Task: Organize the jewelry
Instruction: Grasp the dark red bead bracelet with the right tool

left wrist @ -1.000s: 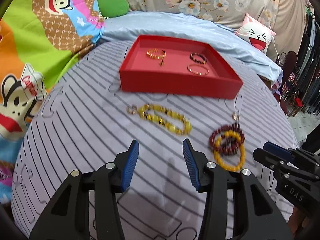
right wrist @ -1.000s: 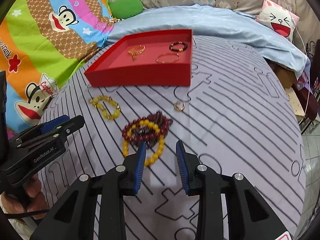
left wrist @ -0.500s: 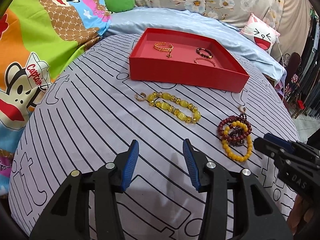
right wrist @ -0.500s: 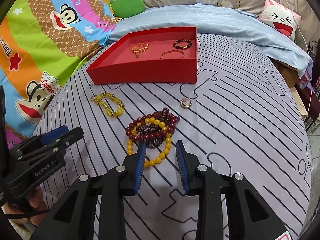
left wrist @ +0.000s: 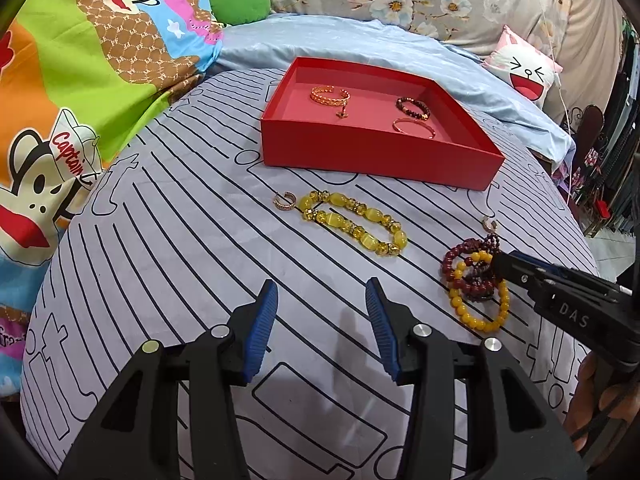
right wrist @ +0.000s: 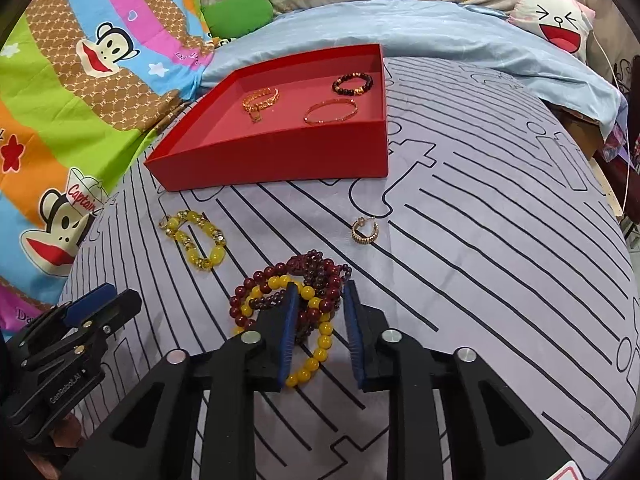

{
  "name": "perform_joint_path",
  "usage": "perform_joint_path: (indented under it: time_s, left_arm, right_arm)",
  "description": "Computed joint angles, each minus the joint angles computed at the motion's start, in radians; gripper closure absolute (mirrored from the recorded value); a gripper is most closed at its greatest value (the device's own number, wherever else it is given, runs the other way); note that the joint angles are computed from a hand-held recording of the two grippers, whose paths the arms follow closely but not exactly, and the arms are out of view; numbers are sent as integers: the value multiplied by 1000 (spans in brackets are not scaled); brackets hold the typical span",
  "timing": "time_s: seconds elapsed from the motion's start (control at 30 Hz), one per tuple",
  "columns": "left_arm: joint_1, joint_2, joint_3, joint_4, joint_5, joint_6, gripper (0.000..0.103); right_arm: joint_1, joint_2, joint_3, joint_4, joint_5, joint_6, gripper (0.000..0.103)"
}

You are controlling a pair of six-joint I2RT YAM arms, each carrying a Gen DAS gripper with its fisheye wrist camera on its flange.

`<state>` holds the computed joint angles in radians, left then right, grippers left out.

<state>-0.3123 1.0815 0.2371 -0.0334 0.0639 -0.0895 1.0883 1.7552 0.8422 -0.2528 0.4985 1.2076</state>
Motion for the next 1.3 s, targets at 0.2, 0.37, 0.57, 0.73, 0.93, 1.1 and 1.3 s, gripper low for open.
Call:
perform_joint_path:
  time_s: [0.2, 0.37, 0.57, 0.73, 0.93, 1.1, 1.3]
  left_arm:
    - [2, 45, 9, 25, 2, -2, 59]
    - [-12, 40, 10, 25, -2, -8, 59]
    - [-5, 24, 11, 11, 3, -6, 60]
    - [-9, -32, 10, -32, 17, -9, 59]
    - [-89, -96, 13, -83, 12, -44, 59]
    - [-218, -75, 20, -74, -21, -98, 59]
    - [-371, 67, 44, 20, -73, -160, 59]
  right_arm:
    - [2, -8, -2, 11, 10, -21, 93]
    - [20, -36, 12, -11, 54, -40, 96]
    - [57, -99, 37, -35, 114, -72, 96]
    - [117, -158, 52, -105, 180, -31, 96]
    - [193, -219, 28, -269, 223, 135, 96]
    - [212, -230, -50, -309, 174, 283, 96]
    - [229, -215, -104, -313, 141, 367, 96]
